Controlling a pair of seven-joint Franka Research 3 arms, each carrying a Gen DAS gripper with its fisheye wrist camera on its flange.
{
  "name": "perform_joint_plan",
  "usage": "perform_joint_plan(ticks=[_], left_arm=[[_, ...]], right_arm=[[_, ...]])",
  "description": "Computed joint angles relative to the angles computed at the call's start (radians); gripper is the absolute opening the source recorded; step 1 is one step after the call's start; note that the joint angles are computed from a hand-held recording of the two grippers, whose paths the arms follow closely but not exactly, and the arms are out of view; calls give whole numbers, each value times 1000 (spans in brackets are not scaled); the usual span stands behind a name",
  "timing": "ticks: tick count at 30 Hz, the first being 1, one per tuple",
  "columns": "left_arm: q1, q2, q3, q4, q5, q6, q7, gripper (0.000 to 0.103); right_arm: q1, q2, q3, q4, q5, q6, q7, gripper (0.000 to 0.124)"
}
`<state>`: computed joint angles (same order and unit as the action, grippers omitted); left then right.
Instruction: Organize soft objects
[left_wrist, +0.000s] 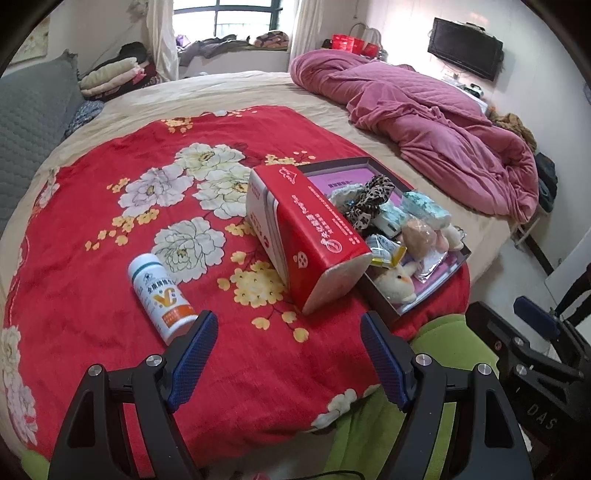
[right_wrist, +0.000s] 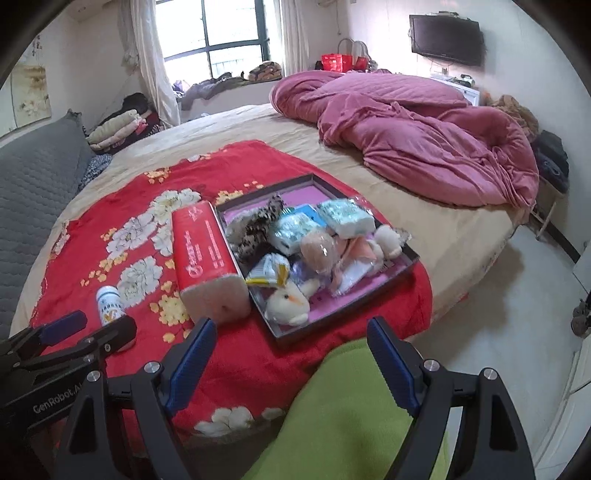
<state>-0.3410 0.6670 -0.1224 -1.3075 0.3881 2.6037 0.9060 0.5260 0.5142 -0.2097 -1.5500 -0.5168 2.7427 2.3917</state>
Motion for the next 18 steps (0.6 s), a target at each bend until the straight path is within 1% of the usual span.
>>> perform_joint_plan(ticks=[7, 14, 18], left_arm=[[-10, 1, 0, -17, 6, -7, -2, 80], [-13, -4, 8, -26, 20, -11, -19, 80], [-12, -5, 8, -25, 21, -24, -24, 80]], right_arm=[[1, -20, 8, -42, 0, -3, -3, 83], [10, -24, 2, -49, -22, -6, 17, 83], [-2, -16, 15, -41, -7, -16, 9, 83]])
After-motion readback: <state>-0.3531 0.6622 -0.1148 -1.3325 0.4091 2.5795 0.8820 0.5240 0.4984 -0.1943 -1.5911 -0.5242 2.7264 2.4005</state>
